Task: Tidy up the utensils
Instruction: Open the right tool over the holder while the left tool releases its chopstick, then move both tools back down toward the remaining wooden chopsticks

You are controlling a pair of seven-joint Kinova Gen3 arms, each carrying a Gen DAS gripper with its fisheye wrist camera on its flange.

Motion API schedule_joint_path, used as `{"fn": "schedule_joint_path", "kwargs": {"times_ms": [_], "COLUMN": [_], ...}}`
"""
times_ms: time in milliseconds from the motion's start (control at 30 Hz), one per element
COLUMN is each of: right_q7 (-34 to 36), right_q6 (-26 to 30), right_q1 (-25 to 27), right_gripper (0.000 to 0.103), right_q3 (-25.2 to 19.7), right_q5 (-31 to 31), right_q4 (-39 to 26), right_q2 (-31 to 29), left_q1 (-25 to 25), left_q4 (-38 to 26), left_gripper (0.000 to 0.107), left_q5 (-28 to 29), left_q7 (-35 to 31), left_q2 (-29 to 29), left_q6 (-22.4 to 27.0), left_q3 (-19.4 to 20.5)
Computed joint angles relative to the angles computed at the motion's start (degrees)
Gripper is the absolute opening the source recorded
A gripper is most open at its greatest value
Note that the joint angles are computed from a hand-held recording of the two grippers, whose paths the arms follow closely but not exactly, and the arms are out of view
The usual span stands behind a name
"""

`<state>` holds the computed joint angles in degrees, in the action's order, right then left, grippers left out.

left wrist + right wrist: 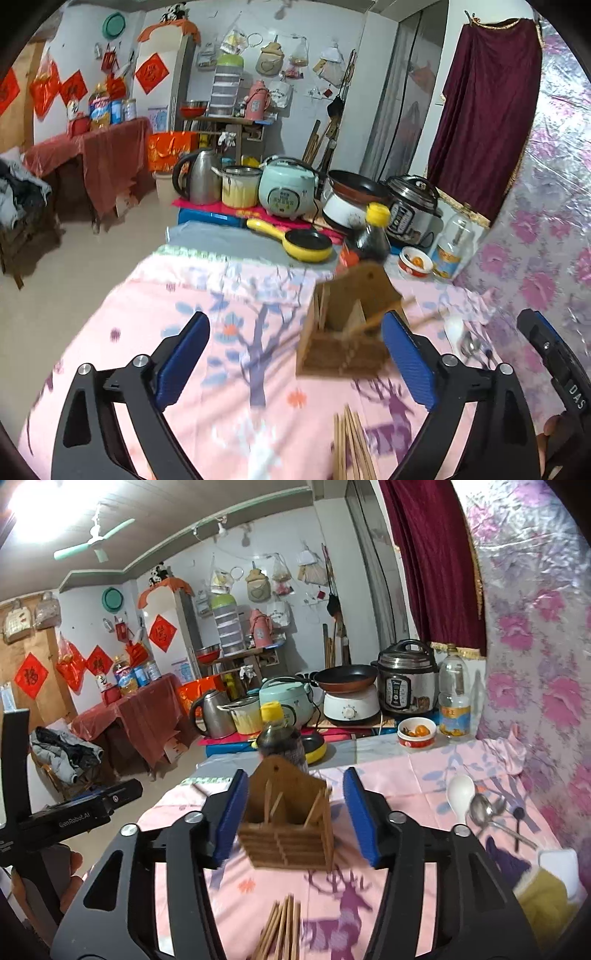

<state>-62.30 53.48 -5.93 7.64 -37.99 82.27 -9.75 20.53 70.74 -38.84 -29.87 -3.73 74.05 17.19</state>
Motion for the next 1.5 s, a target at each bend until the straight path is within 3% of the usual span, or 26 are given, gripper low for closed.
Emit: {"fn": "schedule_joint_path", "kwargs": {"times_ms": [233,367,567,800,1100,1500], "right_q7": [4.91,6.05,6.32,5.67,4.09,4.46], "right_q6": [1.79,1.39,2.78,9.25,8.83,11.82], "right_q1": [-2.16,-3.62,-4.35,-0.19,4.01,5.78], "right_gripper": [0.075,0.084,0.085,0.086,0.094,0.094], "right_q3": [4.82,5.98,8.46,8.21,1.74,2.14], "right_q5": [0.67,4.36,7.52,6.18,10.52,8.52], "right_q4": [10.81,16.92,22.23,21.28,21.50,20.26], "right_q2": [-10.24,-14.26,-12.55,-5.42,-5.01,-2.44], "left_q1": [2.99,6.89,11.14,9.91,8.57,7.14], "left_q4": [9.88,14.85,21.42,23.40,23.27,22.59], "left_gripper": [0.096,0.096,0.096,0.096,0.096,0.096], "left_q5": [-3.56,-3.65,2.14,11.12,15.97,19.26], "left_q7": [10.36,14.06,13.72,6.35,2.54,-0.51], "left_q2": [-3.40,-2.07,-0.74,-1.17,-0.39,1.17], "left_q6": [6.01,8.57,5.44,-0.58,-1.94,-2.69], "left_q3": [8.62,10.81,7.84,3.60,2.30,0.94]}}
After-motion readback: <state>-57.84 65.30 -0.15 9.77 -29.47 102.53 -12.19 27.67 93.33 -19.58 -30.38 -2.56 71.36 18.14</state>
